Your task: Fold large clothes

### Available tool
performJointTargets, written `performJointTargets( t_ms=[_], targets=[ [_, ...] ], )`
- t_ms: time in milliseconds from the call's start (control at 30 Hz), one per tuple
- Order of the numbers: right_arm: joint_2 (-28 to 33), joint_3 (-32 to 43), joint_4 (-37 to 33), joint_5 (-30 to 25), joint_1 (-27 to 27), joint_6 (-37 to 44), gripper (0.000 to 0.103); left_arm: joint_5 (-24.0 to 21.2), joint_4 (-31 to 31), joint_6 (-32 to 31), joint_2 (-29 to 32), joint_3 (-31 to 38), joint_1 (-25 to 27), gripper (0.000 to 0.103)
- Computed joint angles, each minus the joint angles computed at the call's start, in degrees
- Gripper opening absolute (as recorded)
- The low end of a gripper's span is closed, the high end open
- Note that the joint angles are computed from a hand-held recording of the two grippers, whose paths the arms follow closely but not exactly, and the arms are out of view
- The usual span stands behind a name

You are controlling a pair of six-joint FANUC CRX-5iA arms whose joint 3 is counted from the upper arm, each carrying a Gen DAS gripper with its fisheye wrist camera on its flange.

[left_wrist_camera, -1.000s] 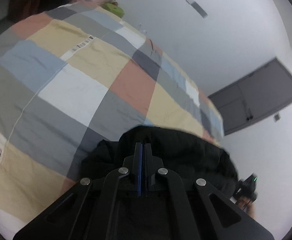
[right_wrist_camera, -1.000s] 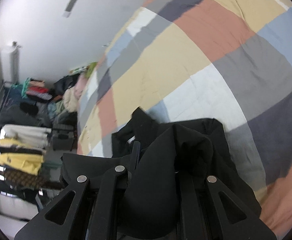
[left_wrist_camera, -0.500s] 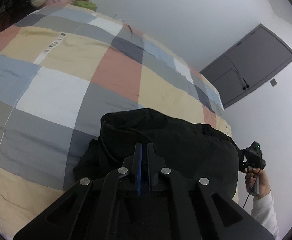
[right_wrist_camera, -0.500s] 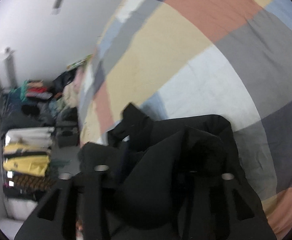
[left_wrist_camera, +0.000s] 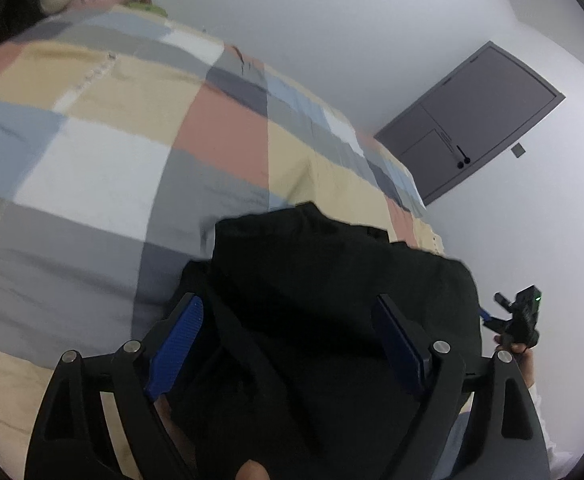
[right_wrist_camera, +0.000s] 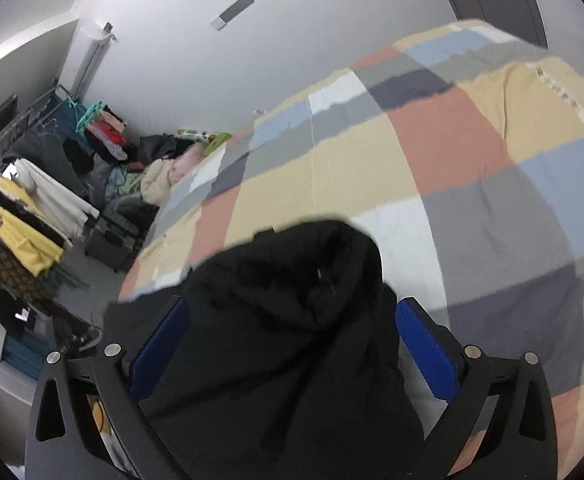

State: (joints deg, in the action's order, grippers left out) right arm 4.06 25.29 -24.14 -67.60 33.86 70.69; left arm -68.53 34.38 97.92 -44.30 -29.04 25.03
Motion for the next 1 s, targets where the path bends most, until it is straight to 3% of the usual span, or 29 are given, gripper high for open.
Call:
performJointTargets(
  t_ms=[133, 267, 333, 367, 433, 467, 500, 633, 733, 1000],
  targets=[
    [1.7, -3.1, 1.4, -0.2, 1.3, -1.8, 0.103, 0.8, 3.1, -1.9, 2.1, -3.9, -1.4, 0.087],
    [4.6, -1.8, -4.2, -2.1, 0.0, -0.4, 0.100, 1.3, 5.6, -1.5, 4.5, -6.0, -2.6, 0.087],
    [5.8, -0.7, -4.9, -2.6, 0.5, 1.1, 0.076, 1.3, 6.1, -1.5, 5.7, -5.9, -3.1, 0.086],
    [6.3, 0.2, -4.8, -3.0, 1.1, 1.8, 0.071, 1.2, 6.2, -1.3, 6.1, -5.8, -3.1, 0.085],
    [6.5, 1.4, -3.7, -2.9, 2.4, 3.6, 0.034, 0.7, 6.4, -1.4, 6.6, -5.1, -2.8, 0.071],
    [6.4, 2.0, -2.2, -2.8, 3.3, 4.1, 0.027, 0.4, 5.7, -1.0, 6.8, -4.2, -3.1, 0.065],
    [6.1, 2.2, 0.1, -2.5, 4.4, 4.3, 0.014, 0.2, 5.0, -0.8, 6.9, -3.5, -3.4, 0.053],
    [5.4, 4.0, 4.2, -1.7, 6.1, 4.3, 0.009, -1.5, 1.3, 1.2, 7.0, 0.4, -3.8, 0.020],
    [5.4, 5.9, 8.0, -0.9, 7.7, 4.0, 0.008, -3.4, -4.6, 5.9, 7.7, 5.7, -5.1, 0.007],
    [5.9, 10.2, 11.5, 5.2, 9.1, 3.0, 0.006, 0.0, -11.8, 13.3, 8.2, 17.2, -6.0, 0.002]
  ],
)
